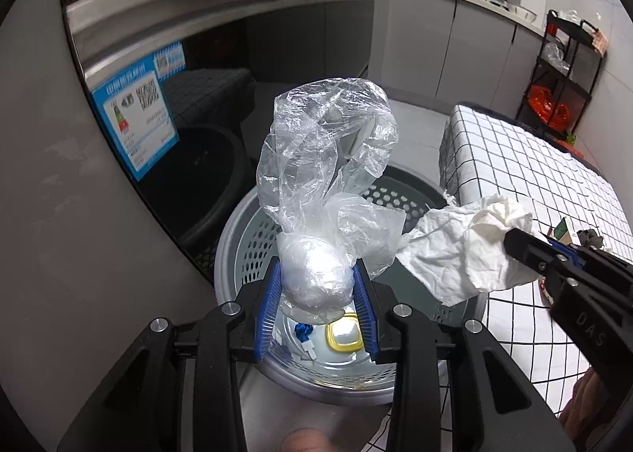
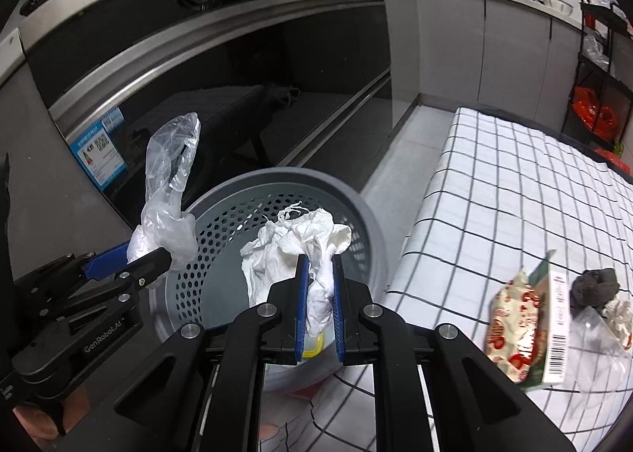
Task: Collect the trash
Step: 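Carry bag and tissue over the wastebasket and open both tools to drop them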
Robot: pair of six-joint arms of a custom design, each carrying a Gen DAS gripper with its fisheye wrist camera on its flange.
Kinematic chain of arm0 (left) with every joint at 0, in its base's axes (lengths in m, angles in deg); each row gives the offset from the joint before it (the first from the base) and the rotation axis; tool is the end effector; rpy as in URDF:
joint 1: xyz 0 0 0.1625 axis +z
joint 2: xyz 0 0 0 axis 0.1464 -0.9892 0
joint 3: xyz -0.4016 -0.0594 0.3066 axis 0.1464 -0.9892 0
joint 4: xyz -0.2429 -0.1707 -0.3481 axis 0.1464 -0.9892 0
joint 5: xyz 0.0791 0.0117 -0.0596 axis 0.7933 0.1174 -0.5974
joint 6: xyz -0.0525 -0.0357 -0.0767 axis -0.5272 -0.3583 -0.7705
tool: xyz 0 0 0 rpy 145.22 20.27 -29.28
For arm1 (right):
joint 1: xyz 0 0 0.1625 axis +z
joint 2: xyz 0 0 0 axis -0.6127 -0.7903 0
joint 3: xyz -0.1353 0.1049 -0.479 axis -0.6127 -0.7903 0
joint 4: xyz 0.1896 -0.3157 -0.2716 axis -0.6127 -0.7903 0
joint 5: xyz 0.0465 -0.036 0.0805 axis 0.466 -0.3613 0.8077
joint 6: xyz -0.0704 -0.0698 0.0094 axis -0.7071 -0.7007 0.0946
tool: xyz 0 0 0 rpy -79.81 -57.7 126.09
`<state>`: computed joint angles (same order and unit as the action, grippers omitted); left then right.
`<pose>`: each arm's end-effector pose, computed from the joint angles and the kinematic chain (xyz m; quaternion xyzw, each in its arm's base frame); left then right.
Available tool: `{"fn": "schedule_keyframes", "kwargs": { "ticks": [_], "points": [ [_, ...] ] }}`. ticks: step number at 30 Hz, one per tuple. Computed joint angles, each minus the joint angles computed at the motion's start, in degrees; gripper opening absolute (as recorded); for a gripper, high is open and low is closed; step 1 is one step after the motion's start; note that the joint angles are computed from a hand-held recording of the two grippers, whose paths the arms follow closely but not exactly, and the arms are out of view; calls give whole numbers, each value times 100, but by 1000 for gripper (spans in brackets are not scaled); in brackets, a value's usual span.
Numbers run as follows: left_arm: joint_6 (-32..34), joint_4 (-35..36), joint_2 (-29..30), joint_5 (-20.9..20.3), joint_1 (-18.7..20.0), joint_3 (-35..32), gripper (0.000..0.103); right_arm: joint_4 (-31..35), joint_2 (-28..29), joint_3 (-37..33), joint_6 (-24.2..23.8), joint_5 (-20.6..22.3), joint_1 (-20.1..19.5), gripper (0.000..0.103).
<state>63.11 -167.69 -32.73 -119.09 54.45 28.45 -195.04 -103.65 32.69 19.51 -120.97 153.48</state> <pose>-0.0869 -0.6157 0.2984 0.1940 0.8796 -0.2819 0.3305 0.3634 -0.5961 0.0174 0.1301 -0.8981 0.3201 0.2722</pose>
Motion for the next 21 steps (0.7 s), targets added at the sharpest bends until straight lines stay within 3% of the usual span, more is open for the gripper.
{"fn": "schedule_keyframes", "kwargs": {
  "ticks": [11,21],
  "points": [
    [-473,780,61,-65,150,-206,37,276,167,-194,113,91,-119,12],
    [-444,918,142,51,154,-298,39,279,197,-240,58,103,-156,14]
  ]
}}
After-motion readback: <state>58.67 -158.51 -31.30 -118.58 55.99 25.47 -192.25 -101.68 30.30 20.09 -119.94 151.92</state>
